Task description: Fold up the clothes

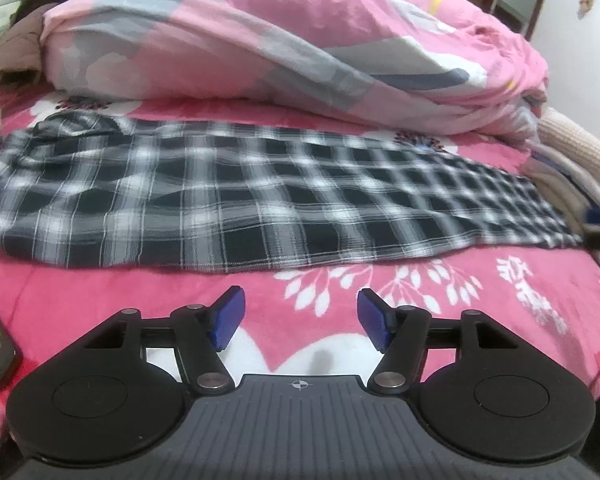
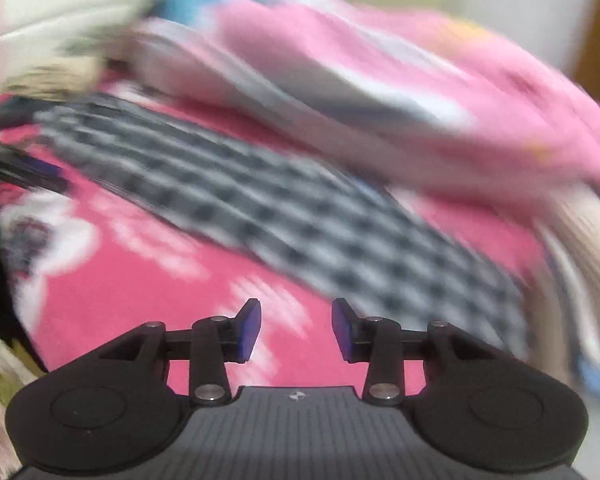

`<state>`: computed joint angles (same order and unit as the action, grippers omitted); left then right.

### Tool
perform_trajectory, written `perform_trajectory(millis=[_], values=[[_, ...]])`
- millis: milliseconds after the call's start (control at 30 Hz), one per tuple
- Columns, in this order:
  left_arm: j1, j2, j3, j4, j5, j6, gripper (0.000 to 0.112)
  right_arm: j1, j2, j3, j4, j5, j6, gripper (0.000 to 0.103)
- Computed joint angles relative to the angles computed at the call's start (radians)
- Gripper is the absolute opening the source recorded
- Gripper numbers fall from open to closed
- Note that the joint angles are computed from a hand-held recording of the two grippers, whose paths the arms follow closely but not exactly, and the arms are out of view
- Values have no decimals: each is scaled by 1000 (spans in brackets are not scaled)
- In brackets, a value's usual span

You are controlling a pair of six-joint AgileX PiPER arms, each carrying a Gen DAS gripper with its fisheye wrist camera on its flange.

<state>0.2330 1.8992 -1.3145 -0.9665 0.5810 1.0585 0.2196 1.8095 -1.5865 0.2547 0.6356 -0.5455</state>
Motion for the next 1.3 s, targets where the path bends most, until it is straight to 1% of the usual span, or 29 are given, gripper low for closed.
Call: perform_trajectory(millis=[33,67,100,167,200,267,300,333,367,433,467,500,600,633,667,733,767,833,867,933,967,1000,1033,1067,1100,1133,1167,1233,1300], values=[[2,-2,8,0,-9,-12,62,31,77,-88,50,7,-28,41],[3,-4,15,0,-18,-24,62,69,145,-174,68,31,-16,41],[5,-2,12,12,-19,-49,62,100,241,-274,82,15,35,41],[11,-2,17,31,-30,-82,63,136,418,-474,60,27,137,41],[15,-5,26,26,-40,-78,63,142,487,-563,12,71,207,41],[24,-5,45,-5,-62,-43,66,153,599,-690,-73,124,347,41],[28,-5,54,-21,-73,-24,67,158,642,-721,-108,116,409,41],[37,2,54,-40,-73,-5,67,163,668,-713,-136,73,463,41],[44,14,45,-47,-66,1,67,160,653,-664,-128,47,478,41],[57,33,27,-60,-52,9,67,155,561,-476,-104,-60,493,41],[58,40,18,-75,-53,21,67,156,513,-393,-108,-95,514,41],[58,47,10,-90,-54,33,67,161,472,-334,-131,-105,561,42],[59,68,-17,-136,-56,70,72,185,361,-184,-267,-132,760,42],[54,73,-24,-146,-68,78,75,195,329,-146,-327,-141,827,42],[49,74,-31,-148,-81,72,76,214,318,-133,-422,-149,923,42],[39,76,-44,-150,-107,58,83,253,312,-130,-620,-145,1113,45],[34,78,-51,-150,-120,50,84,263,326,-147,-679,-138,1175,46],[14,74,-49,-193,-183,76,97,276,360,-194,-748,-114,1255,49],[4,72,-47,-221,-215,97,100,282,378,-219,-780,-100,1291,50],[-28,66,-25,-361,-325,225,103,294,434,-303,-814,-41,1344,51],[-52,71,-20,-446,-389,296,103,297,452,-327,-820,-32,1359,51],[-77,77,-22,-528,-451,361,103,297,465,-339,-819,-40,1369,52],[-104,89,-28,-579,-507,386,103,297,478,-349,-824,-57,1384,57],[-130,102,-38,-590,-563,371,103,298,483,-347,-845,-75,1413,59],[-154,115,-45,-561,-610,316,103,300,495,-353,-872,-84,1446,60],[-184,133,-51,-505,-663,233,103,301,512,-372,-893,-85,1469,61],[-207,146,-51,-445,-700,169,103,301,531,-393,-913,-84,1489,61],[-253,176,-54,-400,-772,115,103,299,569,-438,-954,-70,1527,63],[-298,200,-46,-278,-850,23,103,293,610,-480,-981,-55,1544,66]])
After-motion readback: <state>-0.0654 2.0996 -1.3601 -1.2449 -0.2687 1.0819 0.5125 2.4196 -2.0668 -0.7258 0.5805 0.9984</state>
